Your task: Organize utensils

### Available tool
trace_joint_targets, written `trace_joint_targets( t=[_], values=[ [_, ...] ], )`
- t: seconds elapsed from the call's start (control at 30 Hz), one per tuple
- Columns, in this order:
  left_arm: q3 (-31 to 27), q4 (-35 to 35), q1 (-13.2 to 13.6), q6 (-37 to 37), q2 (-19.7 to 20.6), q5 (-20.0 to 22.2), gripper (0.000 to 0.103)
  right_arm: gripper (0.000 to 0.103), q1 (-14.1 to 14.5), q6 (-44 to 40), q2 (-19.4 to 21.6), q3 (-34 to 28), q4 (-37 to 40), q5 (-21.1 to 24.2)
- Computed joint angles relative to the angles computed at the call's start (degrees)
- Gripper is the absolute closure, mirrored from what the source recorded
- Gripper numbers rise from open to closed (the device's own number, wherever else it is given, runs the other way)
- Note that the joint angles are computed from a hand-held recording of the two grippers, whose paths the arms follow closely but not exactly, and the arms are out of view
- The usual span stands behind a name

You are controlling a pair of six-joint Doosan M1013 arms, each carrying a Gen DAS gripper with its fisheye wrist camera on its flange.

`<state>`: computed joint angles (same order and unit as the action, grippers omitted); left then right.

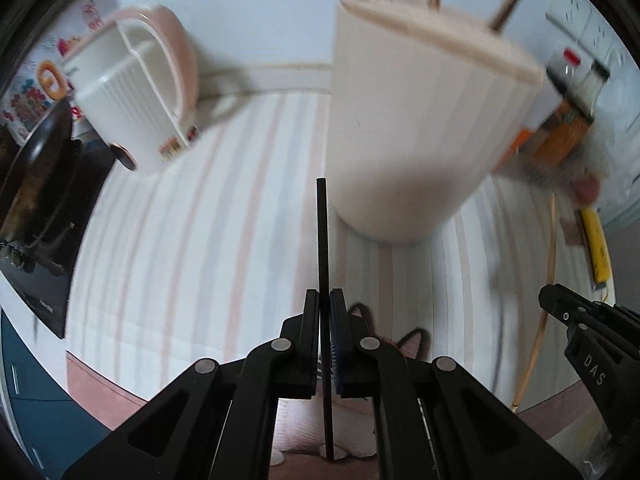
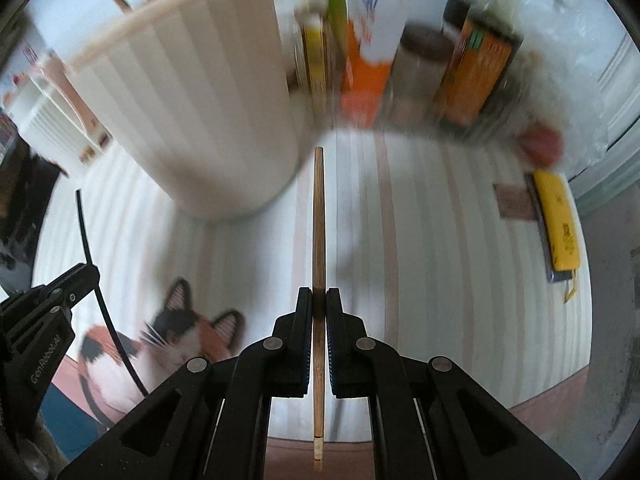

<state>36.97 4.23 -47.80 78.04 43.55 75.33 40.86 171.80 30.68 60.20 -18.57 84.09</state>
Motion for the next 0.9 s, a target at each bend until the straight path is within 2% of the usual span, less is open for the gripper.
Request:
trace_joint_targets(
  t=[0.33, 0.53, 0.9],
  values=[
    [-2.44, -0.23, 1.36, 0.22, -1.31, -4.33, 0.101, 0.096, 0.28, 2.81, -2.12, -1.1, -9.2, -2.43],
    [-3.12, 1.42, 1.43, 0.13, -2.08, -7.7, 0.101, 0.096, 0.6, 2.3, -1.57, -4.21, -13.27, -2.47],
    [-10.83, 1.73, 2.43, -0.4, -0.75, -9.66, 0.102, 0.096, 0.7, 0.76, -0.47, -10.23, -19.42, -3.46]
  ],
)
